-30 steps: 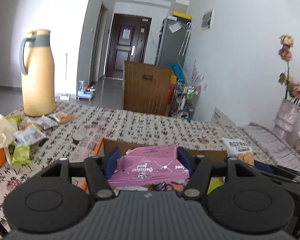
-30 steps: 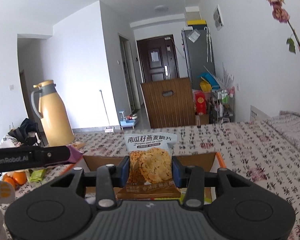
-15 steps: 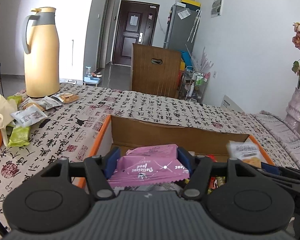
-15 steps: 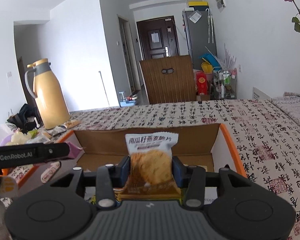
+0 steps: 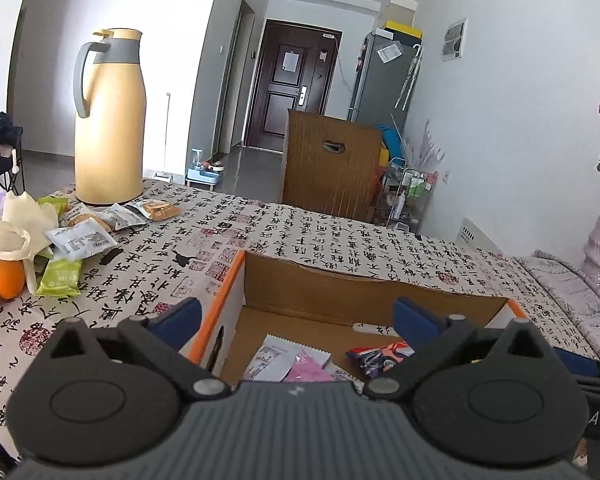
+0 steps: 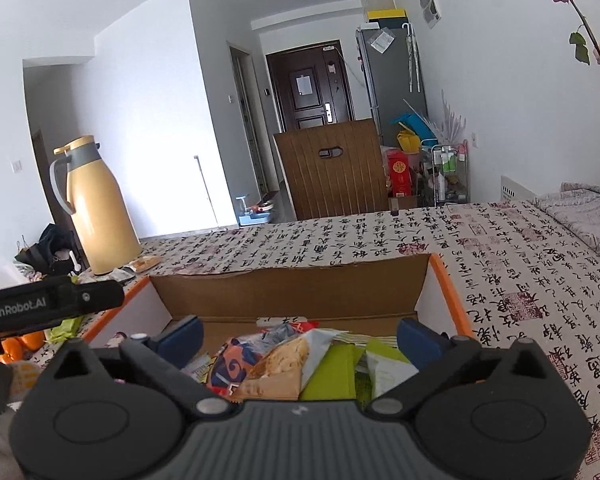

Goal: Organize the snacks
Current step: 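Open both tools to drop the packets into the box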

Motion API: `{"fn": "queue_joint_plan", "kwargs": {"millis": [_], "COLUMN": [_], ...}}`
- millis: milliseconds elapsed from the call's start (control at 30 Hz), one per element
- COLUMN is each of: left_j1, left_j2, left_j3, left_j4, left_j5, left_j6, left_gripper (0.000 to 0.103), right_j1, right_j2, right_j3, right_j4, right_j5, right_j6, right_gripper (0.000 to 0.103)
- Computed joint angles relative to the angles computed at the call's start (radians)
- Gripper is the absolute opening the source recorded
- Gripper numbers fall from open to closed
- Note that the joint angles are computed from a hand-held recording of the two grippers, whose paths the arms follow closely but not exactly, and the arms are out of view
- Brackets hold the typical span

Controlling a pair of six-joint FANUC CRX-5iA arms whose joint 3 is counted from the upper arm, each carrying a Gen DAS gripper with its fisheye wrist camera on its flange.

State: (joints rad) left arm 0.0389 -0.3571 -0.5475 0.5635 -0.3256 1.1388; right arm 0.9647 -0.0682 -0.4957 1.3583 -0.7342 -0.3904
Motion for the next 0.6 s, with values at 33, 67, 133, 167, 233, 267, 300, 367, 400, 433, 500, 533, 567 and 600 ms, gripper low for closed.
{"fn": "queue_joint_plan", "kwargs": {"millis": [33,67,133,167,233,267,300,367,400,433,500,533,567,600], "left_j1": [0.001,0.002,0.004,0.004,0.006,0.007,0.008,0.009,0.011,0.013,0.020,0.024,0.030,0.034], "left_j2": [-0.001,-0.003,-0.013,-0.017,-0.031,-0.039,-0.048,-0.065,-0.073,-0.082,-0.099,-0.108,-0.119,-0.128], "left_j3": [0.006,0.011,0.017,0.017,0.023,0.022,0.019,0.016,0.015,0.013,0.003,-0.001,-0.004,-0.008], "left_j4": [-0.012,-0.025,-0.030,-0.029,-0.044,-0.039,-0.031,-0.026,-0.027,-0.023,-0.005,-0.003,-0.004,-0.002], "left_j5": [-0.007,-0.015,-0.026,-0.029,-0.037,-0.039,-0.043,-0.047,-0.052,-0.058,-0.070,-0.077,-0.086,-0.094], "left_j6": [0.013,0.027,0.038,0.040,0.057,0.053,0.046,0.041,0.042,0.038,0.022,0.019,0.018,0.016], "left_gripper": [0.103,0.103,0.103,0.103,0.103,0.103,0.103,0.103,0.103,0.103,0.103,0.103,0.103,0.103], "right_j1": [0.003,0.009,0.018,0.025,0.040,0.048,0.056,0.074,0.085,0.094,0.113,0.122,0.134,0.143], "right_j2": [-0.001,-0.001,-0.003,-0.004,-0.008,-0.011,-0.018,-0.022,-0.026,-0.029,-0.036,-0.039,-0.043,-0.047], "right_j3": [0.003,0.005,0.013,0.017,0.025,0.027,0.025,0.028,0.029,0.029,0.029,0.028,0.027,0.026], "right_j4": [-0.003,-0.002,-0.001,-0.003,-0.008,-0.012,-0.014,-0.021,-0.027,-0.032,-0.044,-0.050,-0.057,-0.062], "right_j5": [-0.006,-0.016,-0.033,-0.043,-0.065,-0.074,-0.084,-0.108,-0.119,-0.129,-0.151,-0.160,-0.172,-0.183], "right_j6": [0.005,0.007,0.015,0.022,0.034,0.042,0.045,0.055,0.062,0.066,0.074,0.077,0.082,0.085], "right_gripper": [0.103,0.103,0.103,0.103,0.103,0.103,0.103,0.103,0.103,0.103,0.103,0.103,0.103,0.103]}}
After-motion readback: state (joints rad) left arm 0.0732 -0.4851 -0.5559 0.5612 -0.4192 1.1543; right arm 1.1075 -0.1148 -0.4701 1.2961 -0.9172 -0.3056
